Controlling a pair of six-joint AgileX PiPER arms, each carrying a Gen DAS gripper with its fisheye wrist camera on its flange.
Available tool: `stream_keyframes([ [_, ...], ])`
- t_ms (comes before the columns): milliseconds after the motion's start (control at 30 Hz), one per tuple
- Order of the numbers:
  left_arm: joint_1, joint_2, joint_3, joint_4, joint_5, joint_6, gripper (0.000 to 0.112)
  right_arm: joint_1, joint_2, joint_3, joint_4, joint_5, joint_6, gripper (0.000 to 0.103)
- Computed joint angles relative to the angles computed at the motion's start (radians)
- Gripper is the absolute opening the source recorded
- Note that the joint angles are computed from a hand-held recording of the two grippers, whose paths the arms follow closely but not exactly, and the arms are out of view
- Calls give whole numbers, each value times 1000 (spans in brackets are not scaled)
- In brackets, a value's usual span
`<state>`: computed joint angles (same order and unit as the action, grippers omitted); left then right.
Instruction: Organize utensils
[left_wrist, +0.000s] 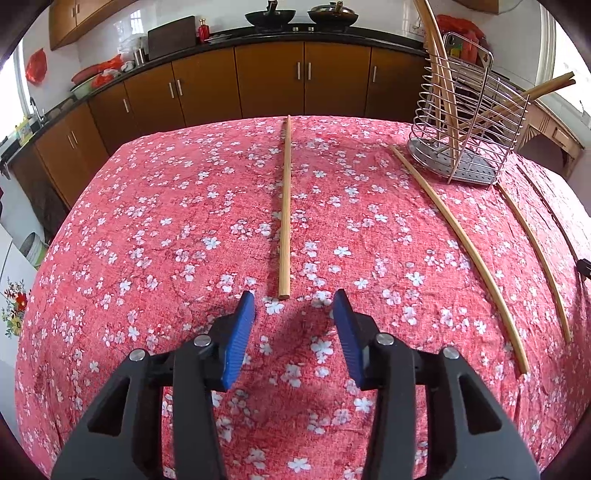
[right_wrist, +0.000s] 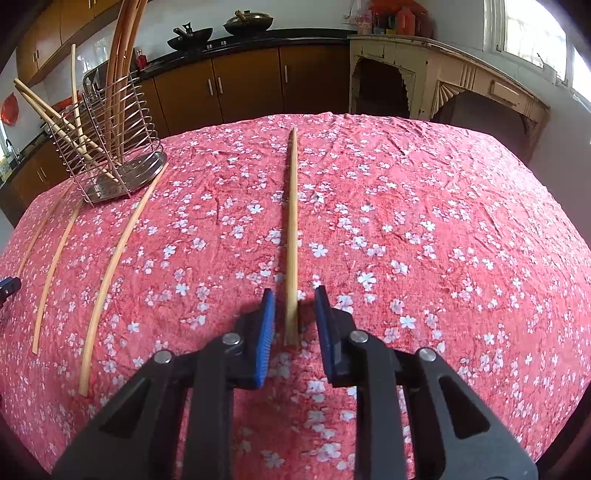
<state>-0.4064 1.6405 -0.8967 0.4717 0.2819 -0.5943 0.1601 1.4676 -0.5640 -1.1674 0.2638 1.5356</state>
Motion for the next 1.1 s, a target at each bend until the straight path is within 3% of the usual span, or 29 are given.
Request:
stream_keyframes([
  [433, -22, 67, -93, 58, 38, -53, 27, -6, -16, 12, 21, -6, -16, 21],
  [533, -21, 66, -91, 61, 37, -57, 13, -16, -16, 10, 32, -16, -32, 9],
  [567, -17, 62, -86, 58, 35, -53, 7, -21, -16, 11, 37, -25, -36, 8],
  [700, -3, 40, -60, 11, 18, -5, 7, -33, -31, 22, 48, -48, -40, 8],
  [800, 7, 5, -15, -11, -6, 17, 7, -40, -63, 51, 56, -67, -39, 8],
  [900, 4, -59, 46, 75, -31, -56, 7, -37, -122, 82, 40, -57, -17, 8],
  [1100, -10, -239, 120, 146, -54, -122, 7, 2, -313, 100, 144, 39, -127, 8],
])
